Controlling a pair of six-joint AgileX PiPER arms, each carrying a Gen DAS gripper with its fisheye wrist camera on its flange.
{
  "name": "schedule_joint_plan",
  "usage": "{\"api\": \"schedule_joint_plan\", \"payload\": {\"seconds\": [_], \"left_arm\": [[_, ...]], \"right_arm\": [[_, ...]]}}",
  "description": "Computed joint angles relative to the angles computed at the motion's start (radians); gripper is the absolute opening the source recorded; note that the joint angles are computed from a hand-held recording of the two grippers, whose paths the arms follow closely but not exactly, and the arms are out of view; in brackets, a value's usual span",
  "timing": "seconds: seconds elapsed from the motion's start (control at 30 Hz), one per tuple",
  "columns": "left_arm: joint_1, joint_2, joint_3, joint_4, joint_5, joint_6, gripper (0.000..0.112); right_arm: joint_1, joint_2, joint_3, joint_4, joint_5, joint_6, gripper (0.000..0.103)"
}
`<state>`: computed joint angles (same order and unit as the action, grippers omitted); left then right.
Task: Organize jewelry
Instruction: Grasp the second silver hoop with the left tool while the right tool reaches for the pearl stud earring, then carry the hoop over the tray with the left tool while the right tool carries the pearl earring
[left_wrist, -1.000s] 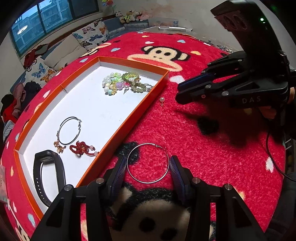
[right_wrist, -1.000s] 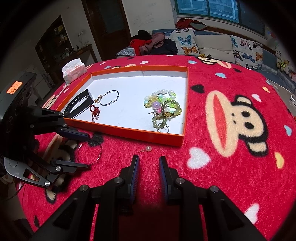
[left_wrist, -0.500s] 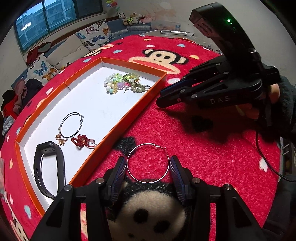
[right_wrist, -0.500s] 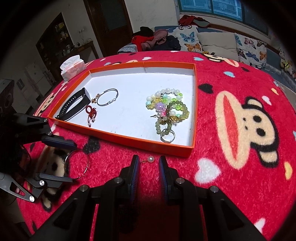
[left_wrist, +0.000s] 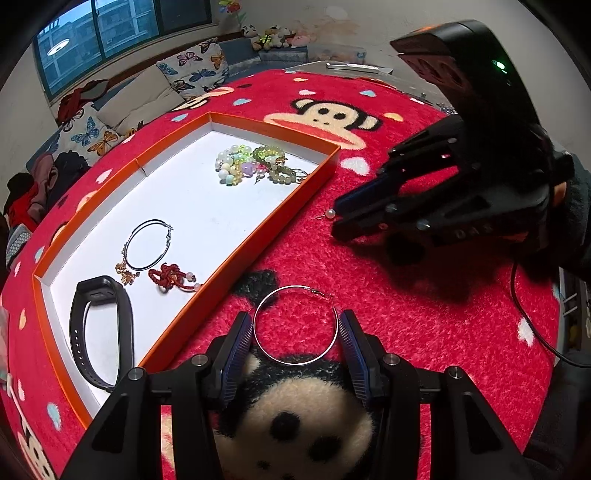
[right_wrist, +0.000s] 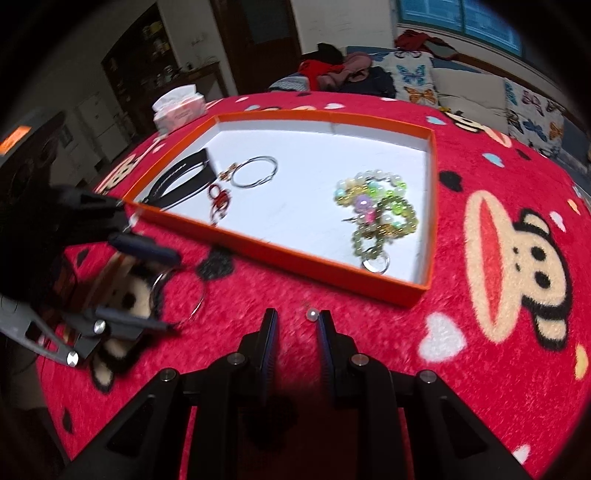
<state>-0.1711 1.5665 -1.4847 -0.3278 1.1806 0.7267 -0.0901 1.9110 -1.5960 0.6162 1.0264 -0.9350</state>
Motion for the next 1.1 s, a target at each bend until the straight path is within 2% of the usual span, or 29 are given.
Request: {"api": "schedule_joint_plan", "payload": {"seconds": [0.57,0.87,1.1], "left_arm": [[0.026,-0.005,0.003,-0.009,0.005,-0.003,0.052],[0.038,-0.017,0.008,-0.013,0.007,-0.01,0.052],[0.06,-0.037,0.007,-0.027,0.018,-0.017,0.052]], "right_arm": [[0.028,-0.005,0.015,-0.042,-0.084,0.024,0.024],[0.05,-0.03,0.057,-0.069,-0.149,0.025,0.01],[0.038,-0.053,0.076,-0.046,-0.149,0.022,0.01]]}}
